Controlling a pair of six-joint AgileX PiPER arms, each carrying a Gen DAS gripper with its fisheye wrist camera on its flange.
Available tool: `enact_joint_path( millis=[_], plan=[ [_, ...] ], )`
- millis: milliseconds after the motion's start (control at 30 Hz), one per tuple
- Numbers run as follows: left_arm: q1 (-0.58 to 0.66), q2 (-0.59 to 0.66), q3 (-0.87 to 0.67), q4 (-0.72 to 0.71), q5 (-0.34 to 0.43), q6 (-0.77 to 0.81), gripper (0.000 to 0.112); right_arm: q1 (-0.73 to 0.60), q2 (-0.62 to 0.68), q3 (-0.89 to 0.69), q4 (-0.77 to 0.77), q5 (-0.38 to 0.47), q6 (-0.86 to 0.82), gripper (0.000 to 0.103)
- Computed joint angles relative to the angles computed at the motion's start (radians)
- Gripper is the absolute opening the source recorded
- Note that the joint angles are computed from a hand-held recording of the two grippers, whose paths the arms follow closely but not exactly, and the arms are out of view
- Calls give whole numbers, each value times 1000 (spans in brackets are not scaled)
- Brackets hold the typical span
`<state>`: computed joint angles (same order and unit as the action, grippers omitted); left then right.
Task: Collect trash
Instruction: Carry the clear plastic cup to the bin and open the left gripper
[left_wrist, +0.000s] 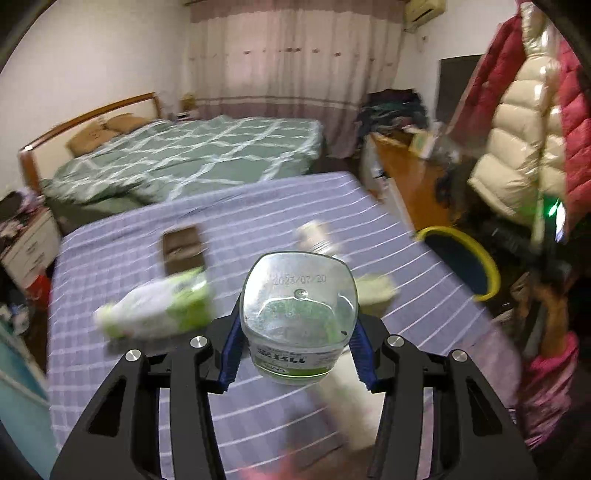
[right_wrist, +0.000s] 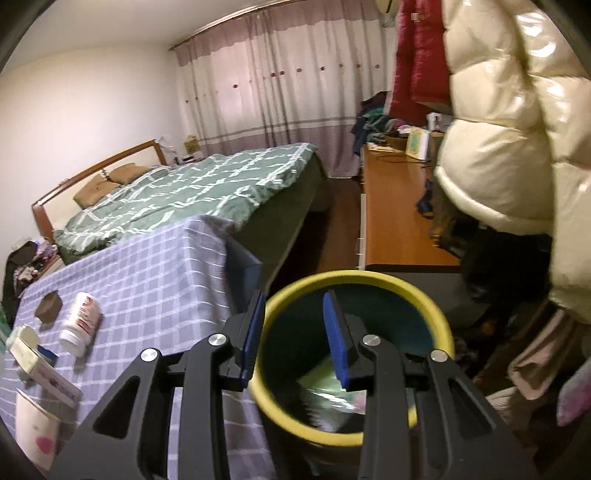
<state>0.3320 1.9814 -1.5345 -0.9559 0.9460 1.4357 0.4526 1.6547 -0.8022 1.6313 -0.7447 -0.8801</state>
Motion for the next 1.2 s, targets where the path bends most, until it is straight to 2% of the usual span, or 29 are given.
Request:
enact_joint_path(
  millis=[100,200,367,667,700,733,767,800,967,1067,1200],
  plan=[
    [-98,-16,-33,20,41,-73,50,-6,-62,88,-4,-24,38,32],
    [-217,-28,-34,39,25,-132,50,-17,-131,182,-12,-39,83,31],
    [-467,46,-118,92,13,-321,50,-18,-206,289,-16,-49,119,32],
    [-788,284,-341,255,-115,-631,50,-28,-290,428,-18,-26,162,33],
    [-819,309,-368,300,-148,-687,54,-35,-292,436,-21,-18,165,34],
    [-835,321,-381,316,-169,-710,75,-38,-293,442,-25,-14,171,36],
    [-845,324,-379,324,-199,-722,84,-40,-293,445,-30,-10,179,37],
    [-852,308,-349,324,-254,-729,88,-42,-294,450,-36,-5,187,37],
    [-800,202,-235,238,-272,-634,89,-40,-269,435,-53,10,205,38],
    [-722,87,-107,120,-300,-482,93,-42,-235,409,-80,32,219,38],
    [-592,-21,-1,4,-300,-314,93,-14,-189,348,-49,37,170,38]
  ],
)
